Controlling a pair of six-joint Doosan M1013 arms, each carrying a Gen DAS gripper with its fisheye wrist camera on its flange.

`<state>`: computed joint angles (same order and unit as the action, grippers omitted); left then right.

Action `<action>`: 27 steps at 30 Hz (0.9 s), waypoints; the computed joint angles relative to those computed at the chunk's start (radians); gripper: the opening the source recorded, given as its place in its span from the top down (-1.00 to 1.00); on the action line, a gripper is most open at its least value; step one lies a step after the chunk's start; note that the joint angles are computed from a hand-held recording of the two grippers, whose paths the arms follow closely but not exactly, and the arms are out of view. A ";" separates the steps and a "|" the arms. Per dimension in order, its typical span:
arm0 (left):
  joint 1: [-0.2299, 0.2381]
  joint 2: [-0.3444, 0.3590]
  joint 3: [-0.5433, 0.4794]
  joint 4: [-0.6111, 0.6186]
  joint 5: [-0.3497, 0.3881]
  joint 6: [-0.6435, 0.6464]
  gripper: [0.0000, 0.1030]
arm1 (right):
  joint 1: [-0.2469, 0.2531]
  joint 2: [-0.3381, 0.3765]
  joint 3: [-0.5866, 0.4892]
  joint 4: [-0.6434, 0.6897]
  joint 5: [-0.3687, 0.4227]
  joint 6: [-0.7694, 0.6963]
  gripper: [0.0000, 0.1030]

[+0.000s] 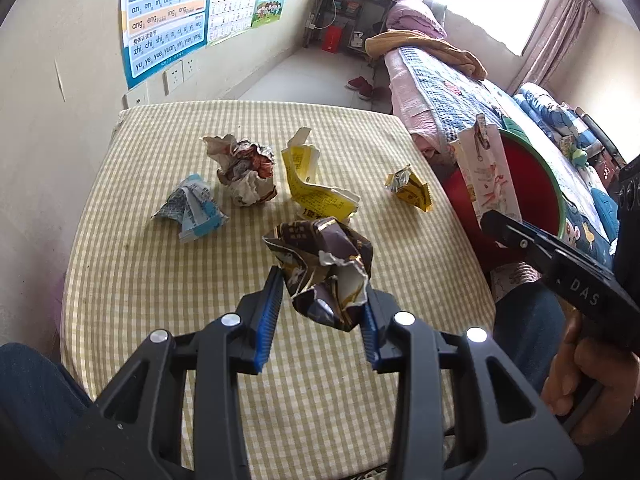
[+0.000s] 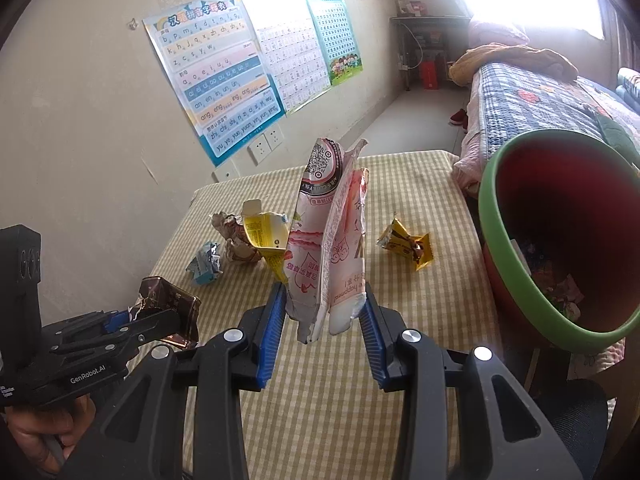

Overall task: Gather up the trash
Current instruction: 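Carry both held wrappers over the red bin with both grippers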

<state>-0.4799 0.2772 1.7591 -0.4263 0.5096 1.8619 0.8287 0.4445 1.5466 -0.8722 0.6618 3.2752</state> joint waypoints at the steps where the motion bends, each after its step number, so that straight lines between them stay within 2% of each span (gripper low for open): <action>1: -0.004 0.001 -0.005 0.002 0.001 0.000 0.33 | 0.000 -0.006 0.008 -0.011 0.003 0.019 0.30; 8: -0.037 0.020 -0.049 -0.027 0.020 0.025 0.33 | -0.001 -0.057 0.080 -0.072 0.043 0.157 0.30; 20: -0.107 0.057 -0.130 -0.124 0.064 0.143 0.33 | -0.013 -0.151 0.204 -0.125 0.148 0.339 0.30; 27: -0.144 0.074 -0.183 -0.138 0.087 0.165 0.33 | -0.016 -0.185 0.238 -0.123 0.193 0.351 0.30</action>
<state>-0.6236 0.3515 1.5763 -0.5643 0.5969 2.0270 0.8126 0.2590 1.7843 -0.9952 0.8545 3.6258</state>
